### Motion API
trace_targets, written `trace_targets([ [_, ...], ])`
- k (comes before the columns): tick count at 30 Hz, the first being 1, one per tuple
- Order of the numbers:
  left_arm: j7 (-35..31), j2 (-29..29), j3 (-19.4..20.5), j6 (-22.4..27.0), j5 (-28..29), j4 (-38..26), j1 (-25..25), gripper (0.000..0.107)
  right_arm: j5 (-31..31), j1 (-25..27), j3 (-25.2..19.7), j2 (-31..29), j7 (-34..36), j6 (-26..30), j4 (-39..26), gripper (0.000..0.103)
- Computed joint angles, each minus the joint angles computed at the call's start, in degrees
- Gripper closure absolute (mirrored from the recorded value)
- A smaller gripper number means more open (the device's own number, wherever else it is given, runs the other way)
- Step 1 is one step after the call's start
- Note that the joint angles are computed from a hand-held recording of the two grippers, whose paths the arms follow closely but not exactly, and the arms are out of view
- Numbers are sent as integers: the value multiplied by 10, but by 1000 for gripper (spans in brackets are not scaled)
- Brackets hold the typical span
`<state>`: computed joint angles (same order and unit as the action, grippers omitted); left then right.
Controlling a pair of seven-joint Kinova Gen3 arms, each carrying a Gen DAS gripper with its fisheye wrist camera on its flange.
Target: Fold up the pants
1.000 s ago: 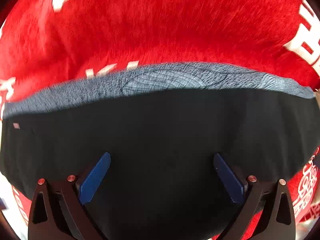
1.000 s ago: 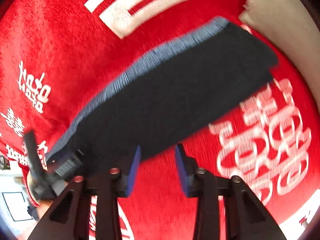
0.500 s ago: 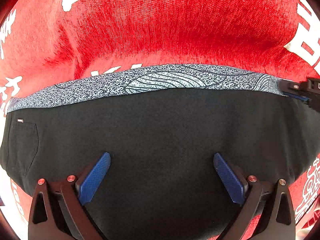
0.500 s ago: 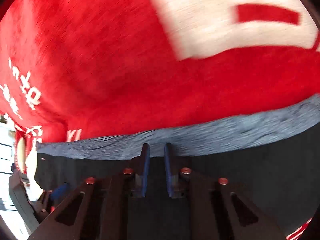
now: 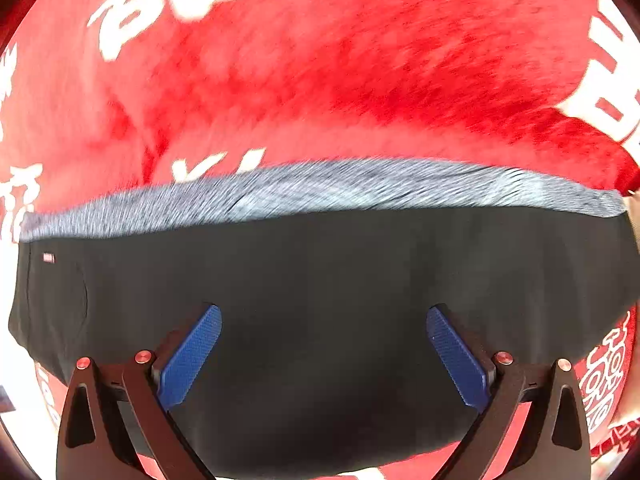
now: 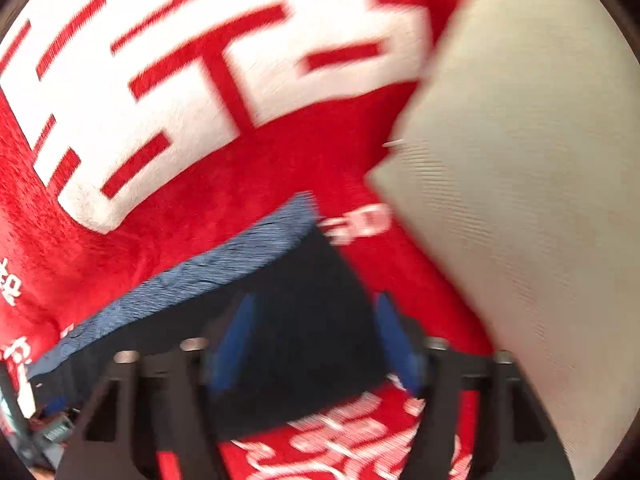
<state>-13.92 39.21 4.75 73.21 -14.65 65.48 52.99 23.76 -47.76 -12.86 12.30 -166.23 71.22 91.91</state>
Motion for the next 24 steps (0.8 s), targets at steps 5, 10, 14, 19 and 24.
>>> trace_targets([
  [5, -51, 50, -2, 41, -9, -108, 9, 4, -49, 70, -51, -36, -27, -12, 61, 69],
  [10, -92, 93, -15, 77, -16, -203, 34, 4, -69, 68, -37, -51, 11, -12, 64, 81],
  [14, -116, 137, -8, 107, 15, -238, 35, 4, -65, 70, -46, -36, 14, 25, 60, 61],
  [19, -86, 113, -32, 58, 20, -191, 49, 4, -55, 55, -60, -103, -68, 4, 80, 60],
  [24, -78, 103, -27, 38, 11, -162, 50, 4, -62, 57, -77, -82, -37, -84, 87, 57],
])
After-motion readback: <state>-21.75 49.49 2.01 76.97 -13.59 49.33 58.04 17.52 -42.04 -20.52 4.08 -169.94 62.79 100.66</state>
